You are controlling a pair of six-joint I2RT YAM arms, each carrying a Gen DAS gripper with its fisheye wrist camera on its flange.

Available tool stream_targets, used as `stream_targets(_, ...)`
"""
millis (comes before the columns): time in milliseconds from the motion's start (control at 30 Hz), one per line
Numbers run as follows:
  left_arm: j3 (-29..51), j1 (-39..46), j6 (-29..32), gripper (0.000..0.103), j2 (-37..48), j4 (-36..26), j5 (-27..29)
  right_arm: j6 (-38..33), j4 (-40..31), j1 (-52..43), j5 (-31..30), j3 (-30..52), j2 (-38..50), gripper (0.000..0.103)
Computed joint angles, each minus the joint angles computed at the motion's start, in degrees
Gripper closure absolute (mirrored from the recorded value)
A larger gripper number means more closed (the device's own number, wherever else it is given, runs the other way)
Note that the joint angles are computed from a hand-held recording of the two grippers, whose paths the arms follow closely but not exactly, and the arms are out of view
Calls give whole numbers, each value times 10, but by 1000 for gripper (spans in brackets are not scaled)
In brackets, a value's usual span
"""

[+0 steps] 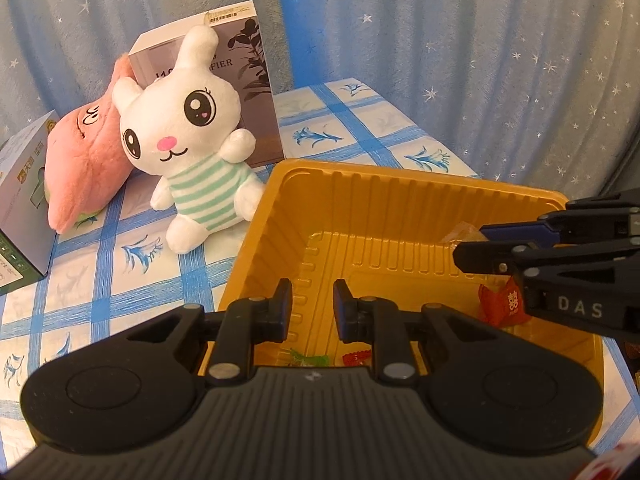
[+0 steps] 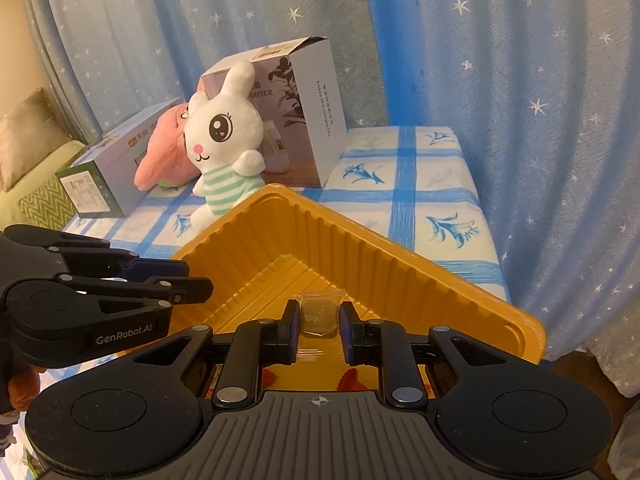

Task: Organize snacks
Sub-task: 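Carry both candies into the orange tray and open both tools to release them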

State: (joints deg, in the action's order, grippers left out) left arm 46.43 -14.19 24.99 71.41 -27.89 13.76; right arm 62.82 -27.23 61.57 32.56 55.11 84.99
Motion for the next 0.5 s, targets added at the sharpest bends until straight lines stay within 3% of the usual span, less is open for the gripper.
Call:
stream_targets(333, -7, 14, -6, 82, -18, -10, 4, -17, 20, -8, -4, 5, 6, 81)
stream_targets(367, -8, 16, -8, 82, -23, -13, 5, -18, 18, -8, -6, 6, 7, 78)
stream_targets(467, -10, 24, -12, 78, -40, -23, 10, -12, 15, 0, 5, 4, 1, 45)
stream_targets(500, -11, 26, -12, 77, -47, -28, 12, -9, 14, 6, 13, 1, -3, 44)
